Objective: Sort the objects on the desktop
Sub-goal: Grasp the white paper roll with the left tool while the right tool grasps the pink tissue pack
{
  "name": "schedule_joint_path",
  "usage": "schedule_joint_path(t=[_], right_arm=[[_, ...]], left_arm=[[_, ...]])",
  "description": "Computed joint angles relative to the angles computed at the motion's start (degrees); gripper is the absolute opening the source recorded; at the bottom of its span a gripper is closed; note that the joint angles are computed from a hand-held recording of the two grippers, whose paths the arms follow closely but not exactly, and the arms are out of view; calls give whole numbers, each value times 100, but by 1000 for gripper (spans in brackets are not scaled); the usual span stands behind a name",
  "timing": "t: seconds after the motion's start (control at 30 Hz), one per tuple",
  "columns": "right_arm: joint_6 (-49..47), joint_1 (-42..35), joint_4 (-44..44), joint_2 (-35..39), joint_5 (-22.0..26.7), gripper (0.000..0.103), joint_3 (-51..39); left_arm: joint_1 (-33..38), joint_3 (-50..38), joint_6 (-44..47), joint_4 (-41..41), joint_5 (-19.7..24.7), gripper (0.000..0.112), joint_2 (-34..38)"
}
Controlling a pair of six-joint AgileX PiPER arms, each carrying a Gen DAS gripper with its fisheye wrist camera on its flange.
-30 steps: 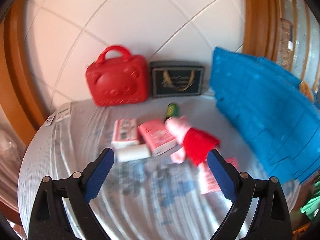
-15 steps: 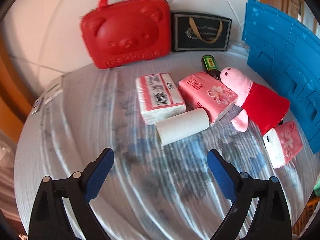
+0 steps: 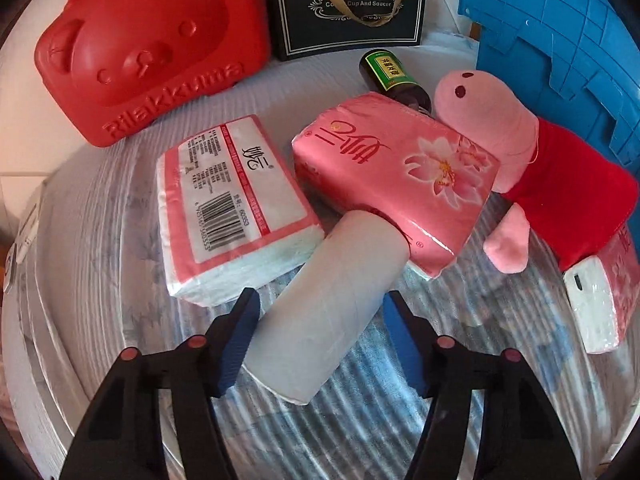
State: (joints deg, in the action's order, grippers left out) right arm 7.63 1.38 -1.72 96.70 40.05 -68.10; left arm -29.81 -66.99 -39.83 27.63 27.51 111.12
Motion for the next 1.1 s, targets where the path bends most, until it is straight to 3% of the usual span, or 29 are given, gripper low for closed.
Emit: schedule_joint_path(t=[0.17, 0.23, 0.27, 0.3, 0.33, 0.4, 0.47, 0.6, 0.77, 0.83, 0.87, 0.93, 1.1], right_arm=[[-858, -248, 882, 150, 74, 102, -35], [-943, -233, 868, 167, 24, 83, 13], [-1074, -265, 1004, 185, 28, 60, 15], [-1275, -349, 1232, 215, 26, 47, 19], [-1337, -372, 1289, 247, 20, 46, 5], [-1449, -404, 1335, 325, -7, 47, -31], [-2088, -578, 1929, 447, 280, 48, -134], [-3050, -535, 2680, 530, 1029, 70, -115], [-4339, -166, 3441, 536, 2001, 70, 21], [-4546, 167, 3060, 273, 1796, 88, 87], [-4487, 359, 2698, 57, 1447, 103, 235], [-4522, 636, 2066, -250, 820, 103, 456], [-4644, 856, 1830, 479, 965, 103, -192]], left_arm=[[-204, 537, -961, 114, 195, 50, -460], [-298, 803, -1381, 212, 251, 49, -643], [-388, 951, -1663, 304, 326, 49, -754], [-452, 1125, -1885, 351, 344, 49, -882], [-534, 1293, -2116, 360, 369, 49, -1015], [-680, 1611, -2485, 263, 417, 48, -1280], [-930, 1908, -2868, 54, 513, 48, -1570], [-1709, 2203, -3891, -32, 848, 48, -1865], [-2735, 2133, -5448, 17, 1313, 48, -1843], [-3034, 1913, -5870, 14, 1608, 48, -1680], [-3092, 1859, -5995, 7, 1666, 48, -1646], [-3296, 1568, -6272, -59, 1897, 48, -1447], [-3849, 919, -6893, -59, 2720, 46, -1170]])
